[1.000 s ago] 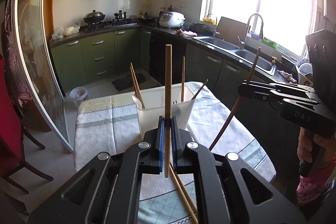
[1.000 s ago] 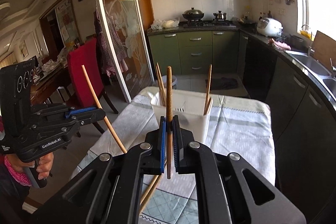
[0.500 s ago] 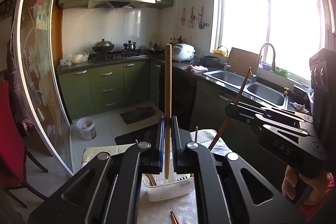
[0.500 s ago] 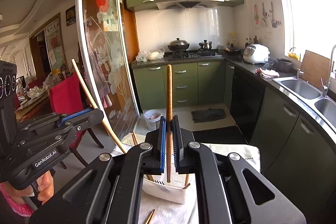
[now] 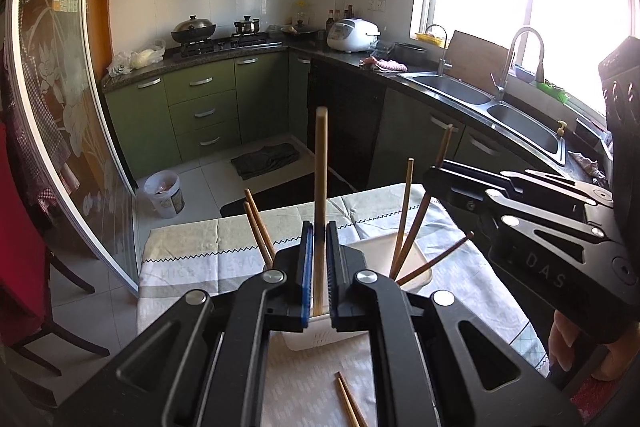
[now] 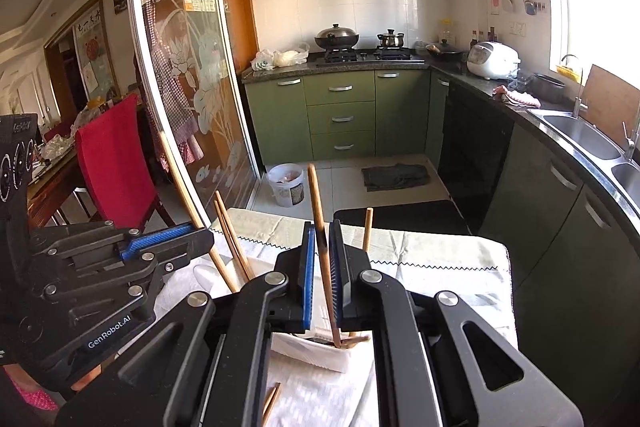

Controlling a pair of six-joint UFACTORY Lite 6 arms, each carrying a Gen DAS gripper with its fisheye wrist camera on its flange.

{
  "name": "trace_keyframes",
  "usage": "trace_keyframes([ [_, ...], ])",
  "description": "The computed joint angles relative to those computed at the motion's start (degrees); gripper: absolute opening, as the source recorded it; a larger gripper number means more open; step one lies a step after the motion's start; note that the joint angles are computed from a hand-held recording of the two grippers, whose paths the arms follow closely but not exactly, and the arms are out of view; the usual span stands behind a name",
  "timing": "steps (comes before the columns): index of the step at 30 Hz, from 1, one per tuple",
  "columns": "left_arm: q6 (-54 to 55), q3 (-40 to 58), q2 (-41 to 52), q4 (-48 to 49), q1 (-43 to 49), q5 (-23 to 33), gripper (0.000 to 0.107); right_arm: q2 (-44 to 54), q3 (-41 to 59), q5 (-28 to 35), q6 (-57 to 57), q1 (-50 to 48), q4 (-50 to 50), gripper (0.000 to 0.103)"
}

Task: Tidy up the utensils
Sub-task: 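Lower the left tool onto a remaining chopstick and close on it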

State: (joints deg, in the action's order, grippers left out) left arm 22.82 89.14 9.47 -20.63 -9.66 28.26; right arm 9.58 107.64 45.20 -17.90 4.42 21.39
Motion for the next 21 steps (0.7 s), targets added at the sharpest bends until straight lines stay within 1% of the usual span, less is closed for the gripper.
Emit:
trace_keyframes([
  [1,0.4,0.1,-0.2,-0.3,0.3,0.2,0.008,-0.9,-0.5,-0.1,-0.2,0.0,0.3,0.015],
  [3,0.6,-0.1,-1.2,-0.5,0.6,0.8,0.014,-4.3,-2.6,0.2,-1.4,-0.6,2.1,0.015],
  [4,0.7,-0.2,-1.9,-0.6,0.7,1.2,0.015,-5.8,-3.1,0.6,-2.3,-1.1,3.3,0.015],
  [5,0.5,-0.8,-2.9,-0.4,0.7,1.4,0.018,-7.7,-4.1,0.9,-3.3,-1.7,4.7,0.017],
  [6,0.2,-1.5,-4.0,-0.1,0.8,1.6,0.025,-10.1,-5.5,1.3,-4.3,-2.3,6.0,0.018],
  [7,0.0,-2.5,-5.3,0.1,0.9,2.1,0.028,-12.9,-7.5,1.6,-5.4,-3.0,7.3,0.023],
  [8,-0.1,-3.8,-6.7,0.1,1.0,2.7,0.034,-16.0,-10.0,2.3,-7.0,-4.0,9.0,0.026],
  [9,0.5,-5.7,-8.4,-0.5,1.3,3.5,0.038,-19.4,-13.3,3.4,-9.1,-5.5,11.3,0.026],
  [12,2.1,-13.4,-13.1,-1.7,2.2,6.3,0.04,-30.4,-25.4,7.6,-16.1,-11.3,17.8,0.028],
  [14,0.8,-19.8,-15.1,0.3,2.0,7.3,0.04,-38.2,-35.1,11.7,-21.3,-17.3,21.6,0.031],
  [17,2.5,-29.3,-15.5,-1.4,2.3,8.5,0.04,-47.5,-48.4,20.8,-30.5,-30.5,27.6,0.032],
  [19,3.8,-33.6,-13.8,-3.0,2.2,8.7,0.04,-50.7,-55.1,27.2,-36.4,-40.4,29.8,0.032],
  [21,1.6,-36.6,-11.9,-1.2,0.3,6.6,0.04,-51.2,-59.7,33.2,-41.6,-49.5,31.1,0.032],
])
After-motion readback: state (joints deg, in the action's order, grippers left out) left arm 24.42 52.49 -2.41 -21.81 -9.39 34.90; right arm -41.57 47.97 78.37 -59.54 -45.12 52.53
